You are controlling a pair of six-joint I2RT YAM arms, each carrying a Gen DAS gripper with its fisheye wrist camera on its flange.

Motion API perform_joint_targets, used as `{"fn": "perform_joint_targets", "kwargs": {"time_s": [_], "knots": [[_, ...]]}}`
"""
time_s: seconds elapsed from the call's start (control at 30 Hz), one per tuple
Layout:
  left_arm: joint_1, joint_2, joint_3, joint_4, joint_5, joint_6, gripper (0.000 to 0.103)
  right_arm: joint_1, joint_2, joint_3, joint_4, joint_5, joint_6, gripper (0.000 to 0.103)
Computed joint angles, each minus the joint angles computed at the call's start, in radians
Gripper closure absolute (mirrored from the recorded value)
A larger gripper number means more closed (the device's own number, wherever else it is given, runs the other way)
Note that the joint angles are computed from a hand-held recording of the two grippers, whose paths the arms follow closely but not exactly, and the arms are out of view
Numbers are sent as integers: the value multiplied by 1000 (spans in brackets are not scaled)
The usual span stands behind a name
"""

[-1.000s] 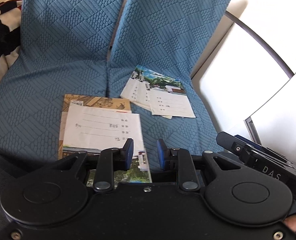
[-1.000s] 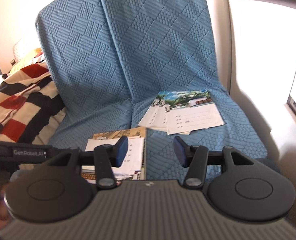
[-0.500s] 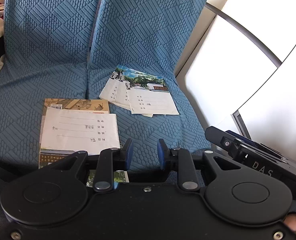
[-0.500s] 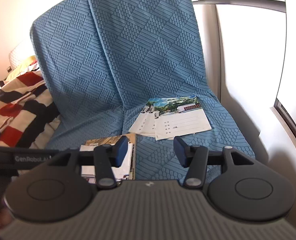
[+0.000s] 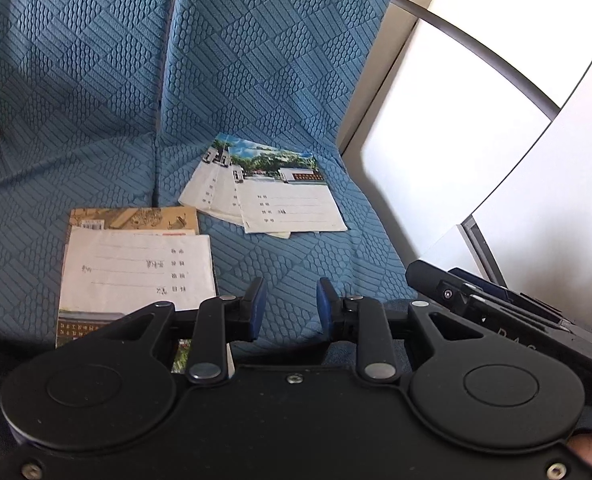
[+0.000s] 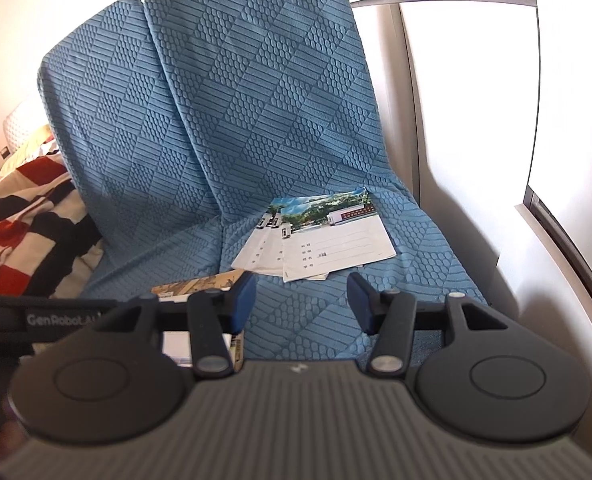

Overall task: Organize objects
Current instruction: 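Move the left tool over the remaining fanned postcards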

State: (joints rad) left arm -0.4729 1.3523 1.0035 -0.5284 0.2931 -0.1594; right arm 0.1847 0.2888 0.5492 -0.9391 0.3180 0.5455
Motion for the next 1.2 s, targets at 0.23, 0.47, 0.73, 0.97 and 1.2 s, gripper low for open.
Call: {"fn": "perform_joint_targets", "kwargs": {"time_s": [0.23,0.47,0.73,0.97,1.2], "knots": [[-23,52,37,13,-16,-17,75,-189,-1,-30,44,-148,-93,47],[-26,155,107,37,-36,-34,66,-449,43,-73,126,-348,-224,32],[-30,309,220,61,-30,-41,64,-632,168,-113,256,-474,-313,32],[-42,481,357,54,-8,-40,64,-729,356,-135,416,-543,-358,32],[-35,700,542,-5,-1,-42,64,-770,610,-141,628,-560,-366,32]]}}
